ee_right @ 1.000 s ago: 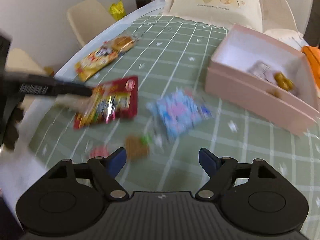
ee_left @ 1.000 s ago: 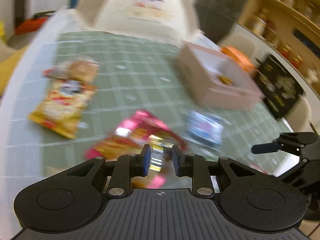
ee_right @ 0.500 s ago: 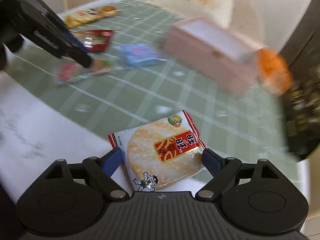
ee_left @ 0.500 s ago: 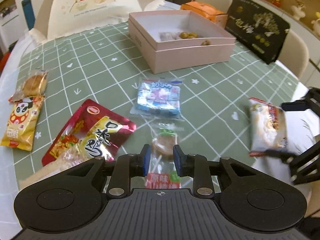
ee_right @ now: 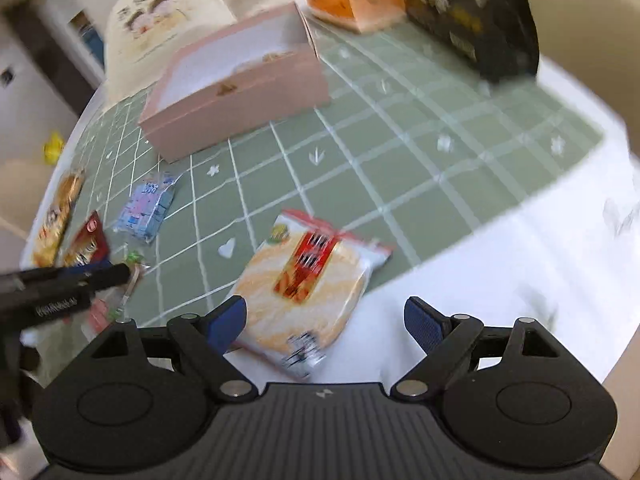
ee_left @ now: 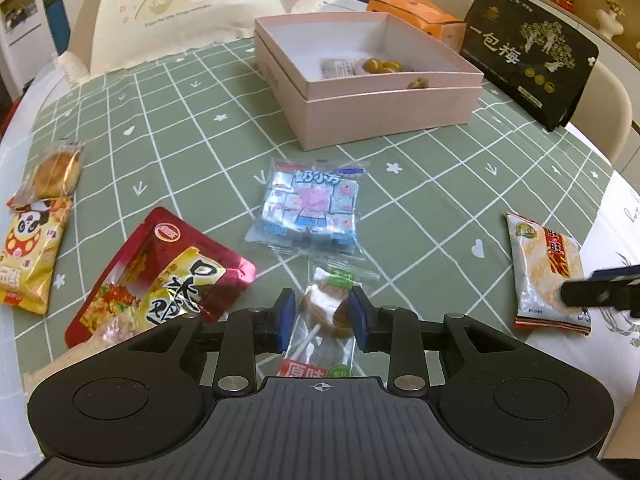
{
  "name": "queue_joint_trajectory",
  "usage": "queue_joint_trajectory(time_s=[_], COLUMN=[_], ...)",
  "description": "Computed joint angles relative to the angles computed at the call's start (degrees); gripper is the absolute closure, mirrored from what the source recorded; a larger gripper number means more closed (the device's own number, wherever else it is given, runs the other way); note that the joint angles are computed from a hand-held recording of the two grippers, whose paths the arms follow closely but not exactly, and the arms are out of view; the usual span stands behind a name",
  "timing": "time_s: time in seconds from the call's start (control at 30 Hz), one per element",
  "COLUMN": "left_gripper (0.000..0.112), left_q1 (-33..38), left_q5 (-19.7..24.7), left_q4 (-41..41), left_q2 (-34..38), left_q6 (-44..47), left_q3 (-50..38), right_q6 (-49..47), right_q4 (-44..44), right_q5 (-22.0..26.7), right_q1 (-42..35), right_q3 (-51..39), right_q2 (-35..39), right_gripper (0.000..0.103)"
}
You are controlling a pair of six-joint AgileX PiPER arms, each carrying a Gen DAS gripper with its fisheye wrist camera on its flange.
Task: Organize snacks
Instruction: 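Carry the lollipop to the pink box and release it with the left gripper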
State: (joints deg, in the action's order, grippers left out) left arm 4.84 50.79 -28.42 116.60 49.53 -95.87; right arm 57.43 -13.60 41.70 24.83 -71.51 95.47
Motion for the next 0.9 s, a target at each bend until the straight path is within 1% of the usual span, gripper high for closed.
queue_joint_trajectory(time_s=[0.03,0.07,0.1,0.13,0.17,0.23,0.27,0.3,0.33,0.37,0.5,0.57,0.6,0.67,0.7,0.77,0.83,0.9], left_gripper=[0.078,0.078,0.078,0.075,0.072,0.072,0.075,0.075,0.075,0.075,0.073,0.066,0.065,0.062,0.060,0.060,0.062,0.067], left_q1=[0.18,0.40,0.69,1.04,1.33,2.33,2.90,3.22,3.33,3.05,0.96,-0.11,-0.88,-2.08,-2.62,-2.84,-2.75,-2.51], left_q5=[0.60,0.84,0.64,0.24,-0.27,-0.58,0.40,1.46,2.91,3.63,1.75,1.20,1.54,-0.34,-0.41,0.45,2.23,3.48], left_q4=[-0.52,-0.98,-1.41,-1.50,-1.25,-1.03,-1.41,-1.79,-2.08,-2.11,-1.38,-0.51,0.82,1.19,1.49,1.62,2.27,2.77], left_q2=[-0.09,-0.41,-0.91,-1.47,-1.97,-2.54,-2.40,-2.12,-1.82,-1.73,-1.86,-0.85,0.17,0.26,0.64,1.34,1.86,1.58], left_q6=[0.76,1.49,2.49,3.43,3.72,3.50,3.97,4.38,4.48,4.54,3.99,3.18,2.31,3.60,3.68,2.41,0.27,-1.39], left_q3=[0.14,0.67,1.56,2.48,3.25,3.82,3.40,2.87,2.24,1.97,2.69,1.71,0.50,0.94,0.47,-0.79,-2.24,-2.42], right_q6=[-0.94,-1.37,-0.28,-1.12,-4.21,-9.89,-11.48,-12.17,-12.46,-12.27,-11.67,-10.64,-9.98,-7.70,-6.83,-5.25,-3.90,-4.30], right_q4=[1.72,1.16,-1.70,-3.64,-3.28,-5.61,-7.89,-9.83,-11.50,-12.57,-12.01,-13.00,-13.45,-15.13,-15.65,-16.13,-16.16,-15.59], right_q5=[-0.80,-0.45,0.61,1.39,1.37,2.33,3.39,4.12,3.63,2.67,-0.84,-1.35,-1.58,-2.39,-2.47,-1.27,0.50,2.32], right_q1=[0.10,1.03,2.43,3.66,3.90,4.91,5.60,5.88,5.57,5.24,3.06,2.92,2.93,3.29,3.41,3.80,4.07,4.24], right_q3=[-0.51,-2.18,-4.29,-7.03,-9.26,-14.59,-16.74,-18.08,-18.32,-17.22,-11.54,-9.68,-8.74,-8.21,-7.95,-8.88,-10.60,-12.24], right_q2=[1.07,2.93,4.67,7.09,9.09,13.73,15.65,16.96,17.50,16.95,13.27,12.11,11.50,11.96,11.96,12.49,13.43,14.02], right_gripper=[0.016,0.012,0.012,0.012,0.010,0.010,0.010,0.010,0.010,0.010,0.008,0.005,0.004,0.002,0.001,0.001,0.001,0.006])
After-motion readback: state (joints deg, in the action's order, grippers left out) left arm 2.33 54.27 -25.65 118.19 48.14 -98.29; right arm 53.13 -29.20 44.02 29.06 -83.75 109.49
